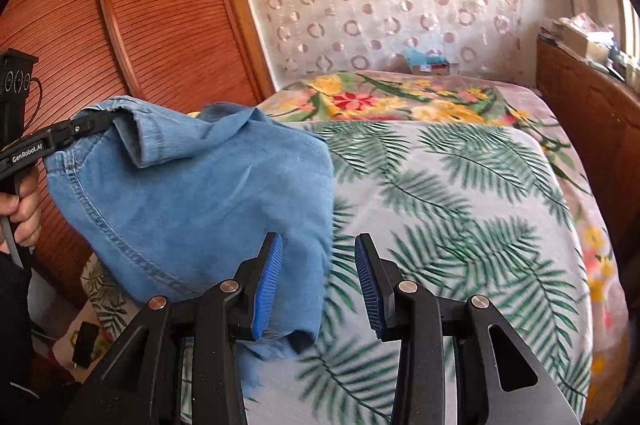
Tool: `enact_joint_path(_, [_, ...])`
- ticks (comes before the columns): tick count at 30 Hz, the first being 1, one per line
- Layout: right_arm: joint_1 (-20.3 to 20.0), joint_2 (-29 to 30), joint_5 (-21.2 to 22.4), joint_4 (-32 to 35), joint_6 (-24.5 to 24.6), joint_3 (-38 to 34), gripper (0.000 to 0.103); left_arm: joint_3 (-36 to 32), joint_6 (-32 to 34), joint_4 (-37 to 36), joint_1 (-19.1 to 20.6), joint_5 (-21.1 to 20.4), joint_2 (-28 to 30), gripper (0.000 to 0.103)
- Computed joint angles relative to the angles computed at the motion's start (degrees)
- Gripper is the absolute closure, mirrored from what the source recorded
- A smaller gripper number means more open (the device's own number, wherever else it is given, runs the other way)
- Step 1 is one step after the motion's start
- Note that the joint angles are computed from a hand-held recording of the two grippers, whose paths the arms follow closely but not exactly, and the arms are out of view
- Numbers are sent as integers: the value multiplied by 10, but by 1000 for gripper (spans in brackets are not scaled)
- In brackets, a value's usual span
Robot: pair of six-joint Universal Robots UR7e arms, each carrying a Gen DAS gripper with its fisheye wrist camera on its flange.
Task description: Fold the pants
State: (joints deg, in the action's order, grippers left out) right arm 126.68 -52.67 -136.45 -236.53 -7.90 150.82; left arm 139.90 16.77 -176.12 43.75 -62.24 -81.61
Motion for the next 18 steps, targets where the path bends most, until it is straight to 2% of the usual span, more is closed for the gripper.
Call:
enact_joint_path(4, [-18, 12, 28, 8, -22, -15, 64, 5, -2, -2, 33, 7, -11, 96])
enact_joint_path(8, [-42, 31, 51, 8, -36, -24, 64, 8, -2, -17, 57, 9, 1, 96])
enact_joint_path(18, [-44, 42, 44, 40, -17, -35, 64, 9, 5, -41, 102, 14, 24, 96])
